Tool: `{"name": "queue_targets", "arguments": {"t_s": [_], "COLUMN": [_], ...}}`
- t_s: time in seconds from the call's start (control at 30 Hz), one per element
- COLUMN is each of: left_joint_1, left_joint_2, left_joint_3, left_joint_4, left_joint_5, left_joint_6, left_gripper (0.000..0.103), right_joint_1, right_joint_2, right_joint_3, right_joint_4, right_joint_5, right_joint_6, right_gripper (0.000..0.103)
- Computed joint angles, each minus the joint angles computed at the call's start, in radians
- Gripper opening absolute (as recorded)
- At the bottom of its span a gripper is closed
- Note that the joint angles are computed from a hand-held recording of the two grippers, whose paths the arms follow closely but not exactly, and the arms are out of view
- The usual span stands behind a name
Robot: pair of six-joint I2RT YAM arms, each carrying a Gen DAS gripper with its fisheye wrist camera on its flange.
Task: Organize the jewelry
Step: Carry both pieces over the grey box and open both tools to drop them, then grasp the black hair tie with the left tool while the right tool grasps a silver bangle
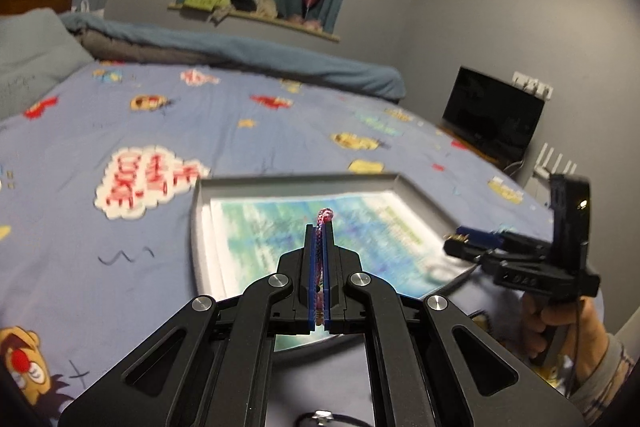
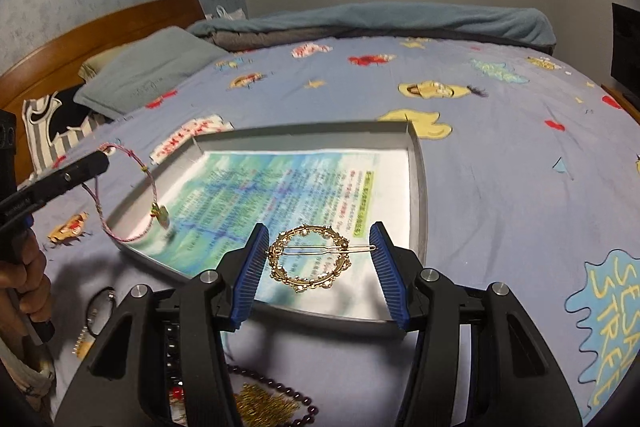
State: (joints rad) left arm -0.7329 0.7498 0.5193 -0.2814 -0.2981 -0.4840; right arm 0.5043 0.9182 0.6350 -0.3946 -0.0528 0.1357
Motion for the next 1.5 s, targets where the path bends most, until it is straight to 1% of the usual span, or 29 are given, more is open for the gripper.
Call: {"name": "queue_targets", "arguments": {"t_s": [0.07,0.23,0.27,0.3,0.33,0.37,0.4,0.47,0.57,0.67,0.8,0.93,1.0,1.17,1.27,1.33,1.47,1.5], "left_joint_1": [0.037,0.074,0.079,0.082,0.073,0.064,0.048,0.013,-0.052,-0.116,-0.19,-0.315,-0.366,-0.496,-0.587,-0.639,-0.706,-0.727], "left_joint_2": [0.034,0.092,0.093,0.091,0.088,0.083,0.069,0.045,-0.012,-0.077,-0.146,-0.162,-0.155,-0.109,-0.08,-0.062,-0.024,-0.018], "left_joint_3": [-0.01,-0.024,-0.029,-0.032,-0.033,-0.032,-0.035,-0.035,-0.041,-0.052,-0.072,-0.082,-0.083,-0.081,-0.077,-0.07,-0.065,-0.064], "left_joint_4": [0.008,0.001,0.001,-0.001,-0.006,-0.014,-0.023,-0.039,-0.094,-0.151,-0.195,-0.262,-0.288,-0.34,-0.372,-0.399,-0.433,-0.442], "left_joint_5": [0.039,0.053,0.061,0.062,0.046,0.027,0.0,-0.05,-0.116,-0.172,-0.219,-0.305,-0.328,-0.393,-0.45,-0.479,-0.496,-0.5], "left_joint_6": [-0.005,-0.029,-0.032,-0.034,-0.041,-0.045,-0.048,-0.049,-0.064,-0.092,-0.135,-0.211,-0.246,-0.344,-0.41,-0.454,-0.534,-0.555], "left_gripper": [0.003,0.003,0.005,0.016,0.024,0.043,0.061,0.078,0.078,0.078,0.078,0.078,0.078,0.077,0.077,0.077,0.077,0.077], "right_joint_1": [0.001,0.029,0.036,0.042,0.046,0.054,0.056,0.068,0.078,0.082,0.097,0.071,0.068,0.115,0.109,0.13,0.236,0.302], "right_joint_2": [0.026,0.061,0.062,0.059,0.056,0.044,0.038,0.017,-0.037,-0.126,-0.277,-0.417,-0.464,-0.58,-0.637,-0.665,-0.687,-0.688], "right_joint_3": [0.005,0.014,0.013,0.01,0.007,0.001,-0.002,-0.012,-0.034,-0.066,-0.109,-0.144,-0.158,-0.176,-0.18,-0.182,-0.183,-0.181], "right_joint_4": [0.002,0.003,0.003,0.004,0.004,0.006,0.01,0.012,0.018,0.007,-0.051,-0.107,-0.144,-0.264,-0.325,-0.353,-0.402,-0.418], "right_joint_5": [0.005,0.043,0.052,0.058,0.061,0.072,0.071,0.087,0.083,0.077,0.105,0.089,0.086,0.123,0.106,0.113,0.172,0.217], "right_joint_6": [-0.003,-0.014,-0.014,-0.016,-0.017,-0.019,-0.022,-0.023,-0.024,-0.017,0.01,0.039,0.058,0.1,0.117,0.13,0.176,0.201], "right_gripper": [0.053,0.053,0.054,0.054,0.059,0.068,0.072,0.073,0.073,0.073,0.073,0.073,0.073,0.073,0.073,0.073,0.073,0.074]}}
